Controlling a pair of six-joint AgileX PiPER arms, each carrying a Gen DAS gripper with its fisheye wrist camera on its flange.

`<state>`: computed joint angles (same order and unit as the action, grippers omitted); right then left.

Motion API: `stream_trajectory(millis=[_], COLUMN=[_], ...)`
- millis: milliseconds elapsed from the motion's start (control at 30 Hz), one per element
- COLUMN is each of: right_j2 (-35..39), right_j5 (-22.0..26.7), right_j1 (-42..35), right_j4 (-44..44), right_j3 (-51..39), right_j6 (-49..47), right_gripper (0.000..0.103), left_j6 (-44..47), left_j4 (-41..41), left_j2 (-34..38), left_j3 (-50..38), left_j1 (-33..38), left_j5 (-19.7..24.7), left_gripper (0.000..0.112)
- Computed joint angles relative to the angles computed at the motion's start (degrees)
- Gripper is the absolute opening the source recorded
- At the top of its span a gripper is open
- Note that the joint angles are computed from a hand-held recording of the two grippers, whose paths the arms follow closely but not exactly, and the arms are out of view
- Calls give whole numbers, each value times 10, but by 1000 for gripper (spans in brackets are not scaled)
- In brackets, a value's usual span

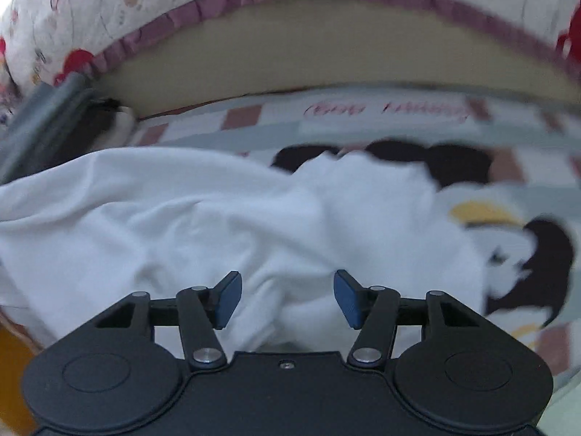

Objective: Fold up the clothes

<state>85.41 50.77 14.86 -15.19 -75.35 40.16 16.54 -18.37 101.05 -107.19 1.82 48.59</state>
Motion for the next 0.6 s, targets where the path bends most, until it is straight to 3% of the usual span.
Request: stream_trajectory(millis=[133,167,300,333,367,433,500,600], right_j2=[6,7,18,19,19,19,24,35], right_j5=[-16,-26,-60,-64,-73,-77,-43,-14], right_j1=[18,21,35,36,31,12,7,-5], right_j4=[-63,-73,-124,-130,-124,-101,-126,-134], right_j3=[14,22,61,68,71,65,39,-8], right_j6=[-11,-16,-34,-31,-34,-30,34,48], right_gripper=[67,67,65,56,31,4,4,4], left_j6=[-20,-31,-7,-5,-6,-6,2,5], left_j4=[-162,-180,-127,-115,-115,-122,-100,-48], left_j2=[88,101,77,74,78,89,90,104], left_j3=[-114,-130,-91,-85,-87,-93,-81,-77], left_j1=[75,85,61,54,51,51,40,16], left_j5=[167,189,145,136,139,148,126,86], left_gripper=[5,5,6,6,6,6,6,6])
